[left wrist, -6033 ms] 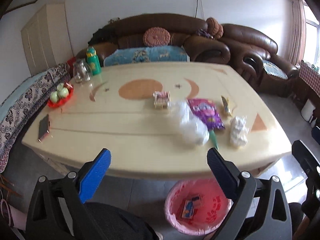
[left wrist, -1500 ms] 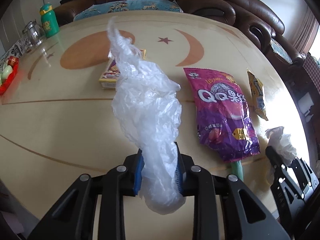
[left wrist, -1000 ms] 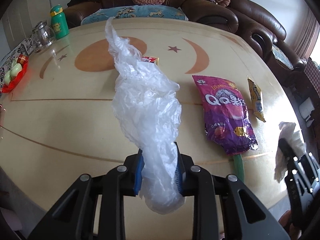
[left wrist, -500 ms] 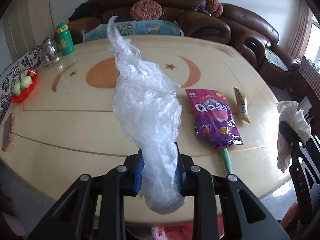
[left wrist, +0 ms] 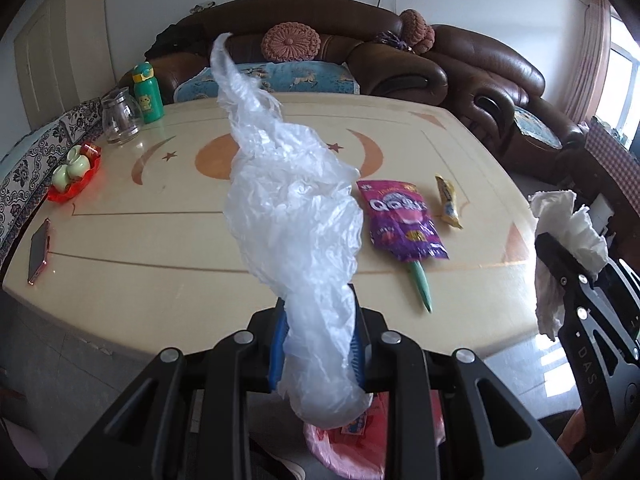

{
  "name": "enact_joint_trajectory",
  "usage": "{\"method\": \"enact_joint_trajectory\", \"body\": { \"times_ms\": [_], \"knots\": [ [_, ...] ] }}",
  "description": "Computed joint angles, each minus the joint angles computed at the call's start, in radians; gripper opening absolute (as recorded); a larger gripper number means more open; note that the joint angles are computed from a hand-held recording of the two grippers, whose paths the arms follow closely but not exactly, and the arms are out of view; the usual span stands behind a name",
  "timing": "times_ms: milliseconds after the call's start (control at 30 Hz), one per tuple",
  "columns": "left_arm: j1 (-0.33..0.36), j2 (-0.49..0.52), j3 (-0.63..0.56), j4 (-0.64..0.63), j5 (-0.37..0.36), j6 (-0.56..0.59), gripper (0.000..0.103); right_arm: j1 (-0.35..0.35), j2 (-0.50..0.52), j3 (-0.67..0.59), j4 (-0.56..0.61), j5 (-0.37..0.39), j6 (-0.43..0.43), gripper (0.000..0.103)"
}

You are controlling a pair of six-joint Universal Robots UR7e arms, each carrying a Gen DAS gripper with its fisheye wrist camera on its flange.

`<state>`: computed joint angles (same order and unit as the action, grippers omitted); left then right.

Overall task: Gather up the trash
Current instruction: 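Lift the tissue with the right tool while the left tool carries the bag toward the wastebasket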

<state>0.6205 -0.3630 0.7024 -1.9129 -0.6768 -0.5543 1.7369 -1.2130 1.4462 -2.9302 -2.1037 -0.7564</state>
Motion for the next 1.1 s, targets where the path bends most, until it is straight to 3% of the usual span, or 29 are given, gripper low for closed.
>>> {"method": "enact_joint_trajectory", "body": {
  "times_ms": [267, 600, 1100],
  "knots": [
    [-0.05, -0.098, 0.186, -0.06, 0.005, -0.005, 0.026, 0.032, -0.08, 0.106, -0.005, -0.024, 0.008, 0.021],
    [-0.068, -0.143, 0.333, -0.046, -0.085, -0.062, 0.026, 0.031, -0.175, 0.249, 0.047, -0.069, 0.037, 0.021],
    [-0.04, -0.136, 0.427, -0.005, -0.178, -0.073, 0.026, -0.033, -0.21, 0.36, 0.125, -0.098, 0.098, 0.021]
  ]
}}
